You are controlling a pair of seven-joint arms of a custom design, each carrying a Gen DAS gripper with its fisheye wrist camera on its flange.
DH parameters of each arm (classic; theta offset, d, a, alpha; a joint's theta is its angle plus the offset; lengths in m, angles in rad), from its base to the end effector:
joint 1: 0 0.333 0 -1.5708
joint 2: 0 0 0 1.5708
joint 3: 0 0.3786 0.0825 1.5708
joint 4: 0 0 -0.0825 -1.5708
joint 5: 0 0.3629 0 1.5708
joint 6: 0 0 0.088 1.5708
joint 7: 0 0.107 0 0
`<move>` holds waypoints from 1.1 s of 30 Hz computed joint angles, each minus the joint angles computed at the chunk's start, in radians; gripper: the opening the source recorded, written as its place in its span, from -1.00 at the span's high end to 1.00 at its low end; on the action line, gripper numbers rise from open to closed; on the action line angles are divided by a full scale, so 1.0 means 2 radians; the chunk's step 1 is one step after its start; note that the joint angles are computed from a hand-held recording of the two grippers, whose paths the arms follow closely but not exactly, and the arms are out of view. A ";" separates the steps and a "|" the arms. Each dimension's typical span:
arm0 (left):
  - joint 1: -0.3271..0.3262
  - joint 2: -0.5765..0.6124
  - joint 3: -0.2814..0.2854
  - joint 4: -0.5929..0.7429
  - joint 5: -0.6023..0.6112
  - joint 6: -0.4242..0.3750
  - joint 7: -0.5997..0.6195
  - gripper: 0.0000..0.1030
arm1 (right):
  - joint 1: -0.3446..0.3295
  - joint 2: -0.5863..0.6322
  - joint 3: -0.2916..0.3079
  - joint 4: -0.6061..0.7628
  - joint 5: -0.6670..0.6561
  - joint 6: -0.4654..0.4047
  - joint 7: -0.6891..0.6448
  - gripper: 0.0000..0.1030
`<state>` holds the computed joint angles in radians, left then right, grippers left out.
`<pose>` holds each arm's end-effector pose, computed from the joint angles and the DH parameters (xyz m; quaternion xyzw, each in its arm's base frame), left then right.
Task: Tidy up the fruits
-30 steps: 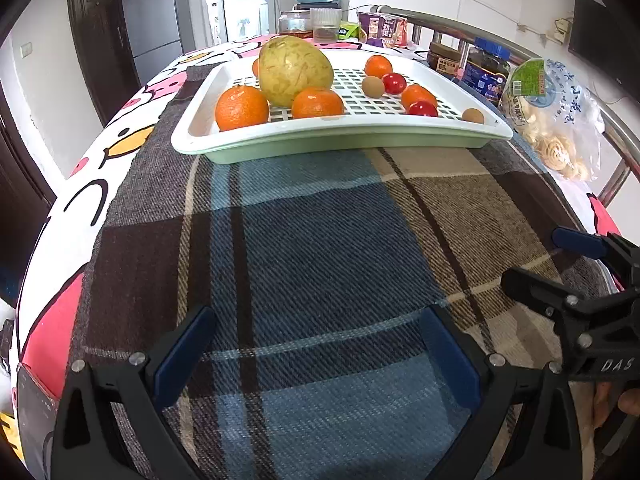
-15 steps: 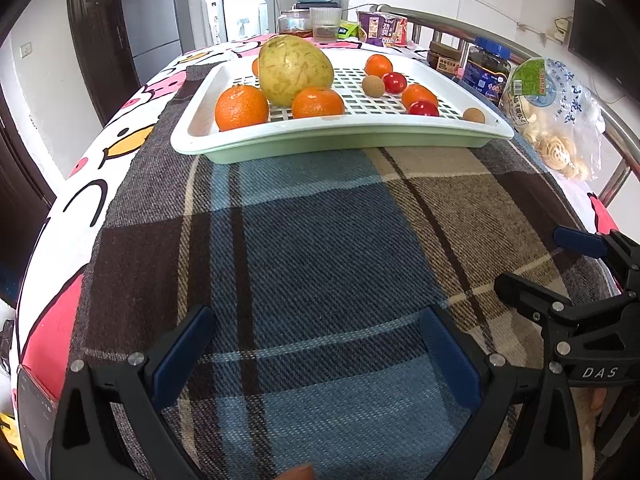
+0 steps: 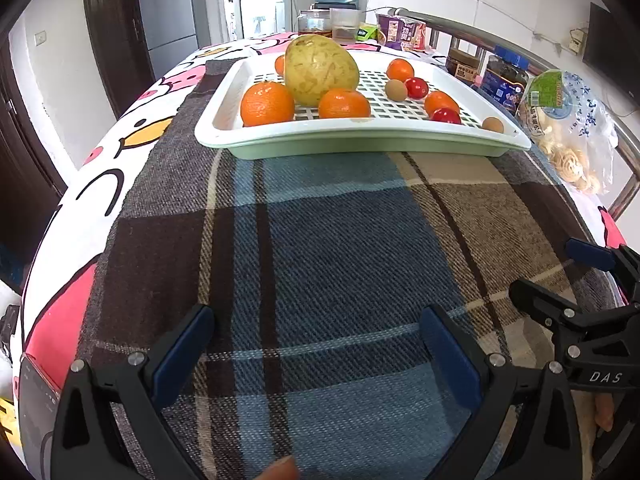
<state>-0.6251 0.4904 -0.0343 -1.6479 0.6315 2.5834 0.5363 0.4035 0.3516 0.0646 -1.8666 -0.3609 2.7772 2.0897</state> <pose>0.5694 -0.4489 0.4413 -0.6459 0.7024 -0.2239 0.1981 0.5993 0.3143 0.4614 -0.7528 0.5909 -0.1723 0.2334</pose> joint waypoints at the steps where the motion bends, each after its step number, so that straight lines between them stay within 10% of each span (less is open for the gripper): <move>1: 0.000 0.000 0.000 0.001 0.000 0.000 0.000 -1.00 | 0.000 0.000 0.000 0.000 0.000 0.000 0.000 -1.00; 33: 0.000 0.000 0.000 0.000 0.003 -0.002 -0.007 -1.00 | 0.001 0.000 -0.001 0.000 -0.002 0.000 0.002 -1.00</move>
<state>-0.6258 0.4904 -0.0336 -1.6482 0.6379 2.5785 0.5226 0.4058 0.3514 0.0629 -1.8667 -0.3640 2.7765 2.0941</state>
